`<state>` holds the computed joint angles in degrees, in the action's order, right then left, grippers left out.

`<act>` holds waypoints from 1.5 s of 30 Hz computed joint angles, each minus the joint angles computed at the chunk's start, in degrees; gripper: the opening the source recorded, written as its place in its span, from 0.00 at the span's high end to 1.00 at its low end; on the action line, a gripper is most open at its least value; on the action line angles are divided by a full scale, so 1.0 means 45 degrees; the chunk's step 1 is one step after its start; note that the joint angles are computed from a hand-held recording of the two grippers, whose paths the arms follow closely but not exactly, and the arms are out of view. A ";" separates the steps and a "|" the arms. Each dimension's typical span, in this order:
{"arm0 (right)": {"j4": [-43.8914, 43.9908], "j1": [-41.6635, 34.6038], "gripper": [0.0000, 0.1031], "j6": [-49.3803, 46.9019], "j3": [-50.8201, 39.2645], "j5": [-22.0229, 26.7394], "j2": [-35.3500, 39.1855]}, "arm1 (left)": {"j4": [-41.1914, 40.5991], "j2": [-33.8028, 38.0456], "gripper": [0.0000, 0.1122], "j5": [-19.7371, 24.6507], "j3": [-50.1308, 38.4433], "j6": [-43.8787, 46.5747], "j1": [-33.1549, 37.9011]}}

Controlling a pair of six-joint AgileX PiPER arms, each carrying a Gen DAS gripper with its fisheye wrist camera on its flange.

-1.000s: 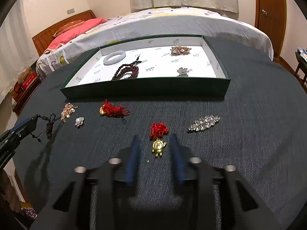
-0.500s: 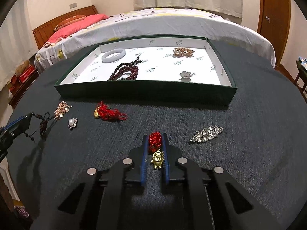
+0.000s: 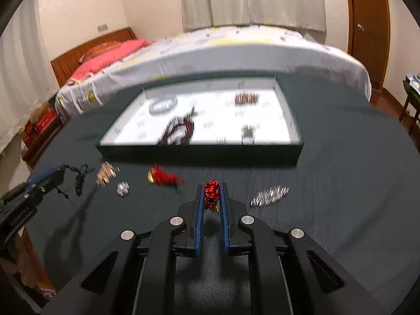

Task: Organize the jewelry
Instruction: 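Carry the pendant and red tassel charm into the green box and open both tools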

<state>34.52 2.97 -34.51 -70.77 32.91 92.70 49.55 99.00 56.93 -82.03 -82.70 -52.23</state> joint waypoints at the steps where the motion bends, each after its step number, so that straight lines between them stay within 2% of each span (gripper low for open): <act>1: 0.0117 -0.0051 0.88 -0.0080 -0.0163 0.0065 -0.0081 | 0.0074 0.0017 0.85 0.0023 -0.0173 0.0104 0.0005; 11: 0.0616 -0.0283 0.88 -0.0302 -0.2465 0.0213 0.0371 | 0.0120 0.1034 0.85 -0.0501 -0.3092 0.2107 0.0769; 16: 0.0364 -0.0244 0.88 0.0038 -0.4194 0.0222 0.1330 | -0.0078 0.2537 0.85 -0.0654 -0.5725 0.3762 0.1392; 26: -0.0493 0.0055 0.88 0.1059 -0.7433 0.0327 0.4172 | -0.1952 0.5973 0.85 -0.0818 -1.0575 0.6472 0.2843; 33: -0.2538 0.0395 0.88 0.3039 -1.0603 0.1963 0.7121 | -0.4028 0.7741 0.85 -0.0306 -1.2239 0.8008 0.3763; 38: -0.3881 0.0585 0.88 0.4327 -1.3264 0.3723 0.9036 | -0.4975 0.8644 0.85 0.0203 -1.3119 0.8840 0.4204; 41: -0.4373 0.0660 0.88 0.4830 -1.4322 0.4431 0.9724 | -0.5267 0.9126 0.85 0.0600 -1.3782 0.9096 0.4373; 45: -0.4756 0.0723 0.88 0.5114 -1.4851 0.4743 1.0090 | -0.5812 0.9575 0.85 0.1100 -1.4516 0.9425 0.4596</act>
<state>13.11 6.22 -11.50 -137.60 54.26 138.11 23.39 142.09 61.88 -147.35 -40.28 -31.55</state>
